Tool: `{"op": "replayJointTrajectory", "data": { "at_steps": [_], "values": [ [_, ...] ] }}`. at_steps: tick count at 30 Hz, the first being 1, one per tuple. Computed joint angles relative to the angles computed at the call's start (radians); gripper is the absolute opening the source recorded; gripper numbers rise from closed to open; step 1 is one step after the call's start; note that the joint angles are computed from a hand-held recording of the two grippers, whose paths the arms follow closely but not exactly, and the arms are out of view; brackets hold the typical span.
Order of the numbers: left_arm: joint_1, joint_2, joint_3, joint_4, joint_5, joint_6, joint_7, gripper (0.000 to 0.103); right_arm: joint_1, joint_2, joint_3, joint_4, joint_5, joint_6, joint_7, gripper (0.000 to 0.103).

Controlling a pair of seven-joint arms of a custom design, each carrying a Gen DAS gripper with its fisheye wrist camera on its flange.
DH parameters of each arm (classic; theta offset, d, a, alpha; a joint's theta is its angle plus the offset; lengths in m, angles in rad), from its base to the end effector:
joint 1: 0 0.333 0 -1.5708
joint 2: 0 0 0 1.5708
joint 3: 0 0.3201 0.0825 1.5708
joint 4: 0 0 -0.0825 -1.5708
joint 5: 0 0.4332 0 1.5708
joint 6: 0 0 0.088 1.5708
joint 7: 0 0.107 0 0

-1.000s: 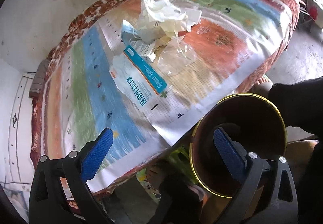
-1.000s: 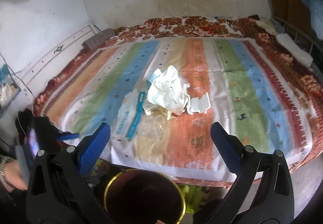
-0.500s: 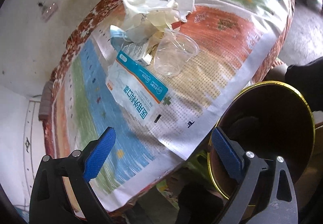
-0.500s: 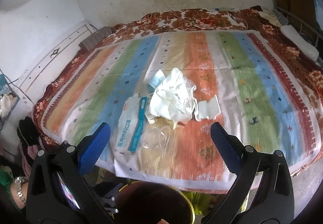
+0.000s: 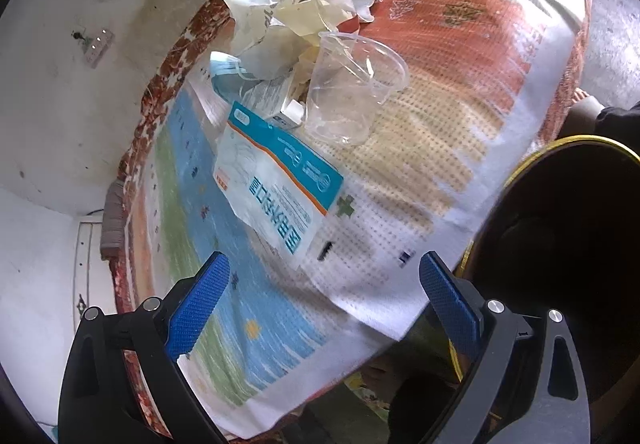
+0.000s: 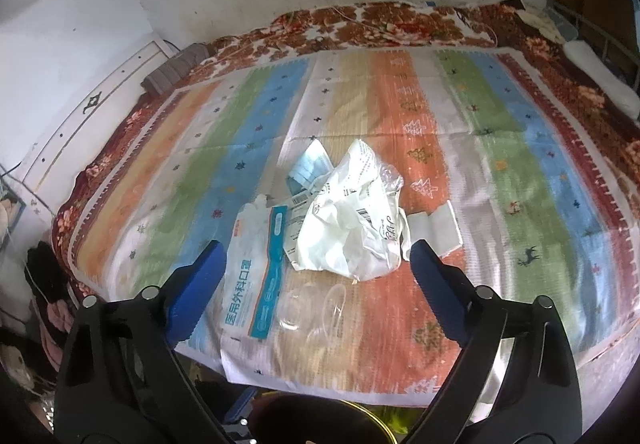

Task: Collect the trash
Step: 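Move the left tool toward the white-and-blue mask box while the right tool approaches the white tissues, then close the left tool on the mask box while the right tool grasps a white tissue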

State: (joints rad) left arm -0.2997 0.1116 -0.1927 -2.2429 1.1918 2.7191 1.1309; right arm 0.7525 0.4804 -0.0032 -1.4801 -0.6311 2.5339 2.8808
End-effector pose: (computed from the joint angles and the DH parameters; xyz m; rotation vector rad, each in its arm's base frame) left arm 0.5014 -0.3071 0.3117 -0.5961 2.3614 -0.1302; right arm 0.5695 0.5394 0.4463 -1.6075 1.8499 -0.4481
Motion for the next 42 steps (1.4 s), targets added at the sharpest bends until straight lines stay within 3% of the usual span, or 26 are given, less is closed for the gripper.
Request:
{"op": "replayJointTrajectory", "data": {
  "at_steps": [6, 8, 9, 15, 18, 19, 20, 27, 33, 37, 42],
  "values": [
    [-0.008, 0.037, 0.009, 0.041, 0.035, -0.01, -0.054, 0.088, -0.013, 0.077, -0.002, 0.095, 0.045, -0.034, -0.056, 0.075],
    [-0.011, 0.051, 0.01, 0.054, 0.019, -0.014, -0.039, 0.082, -0.017, 0.102, -0.005, 0.125, 0.062, -0.044, -0.086, 0.061],
    [-0.014, 0.057, 0.012, 0.059, 0.017, -0.017, -0.037, 0.08, -0.019, 0.115, -0.006, 0.141, 0.074, -0.051, -0.1, 0.06],
    [-0.033, 0.095, 0.026, 0.088, 0.021, -0.066, -0.043, 0.043, -0.021, 0.165, -0.019, 0.2, 0.126, -0.072, -0.142, 0.047],
    [-0.041, 0.103, 0.031, 0.089, 0.049, -0.063, -0.04, 0.026, -0.022, 0.178, -0.021, 0.216, 0.144, -0.073, -0.165, 0.026],
    [-0.041, 0.104, 0.031, 0.089, 0.048, -0.061, -0.036, 0.018, -0.02, 0.178, -0.025, 0.218, 0.145, -0.075, -0.168, 0.014],
    [-0.039, 0.104, 0.03, 0.089, 0.038, -0.057, -0.027, 0.012, -0.015, 0.177, -0.032, 0.216, 0.14, -0.076, -0.166, 0.011],
    [-0.029, 0.09, 0.032, 0.087, -0.013, -0.028, -0.014, 0.003, -0.016, 0.143, -0.029, 0.161, 0.145, -0.028, -0.187, 0.004],
    [0.012, 0.016, 0.013, 0.041, -0.233, 0.07, 0.125, 0.002, -0.012, 0.077, -0.032, 0.083, 0.118, 0.01, -0.172, 0.003],
    [0.048, -0.019, -0.005, 0.025, -0.492, 0.099, 0.264, 0.002, -0.014, 0.022, -0.029, 0.017, 0.09, 0.031, -0.141, 0.003],
    [0.08, -0.082, -0.033, 0.002, -0.925, 0.116, 0.481, 0.002, -0.021, -0.038, -0.018, -0.058, 0.049, 0.066, -0.096, 0.003]
  ]
}}
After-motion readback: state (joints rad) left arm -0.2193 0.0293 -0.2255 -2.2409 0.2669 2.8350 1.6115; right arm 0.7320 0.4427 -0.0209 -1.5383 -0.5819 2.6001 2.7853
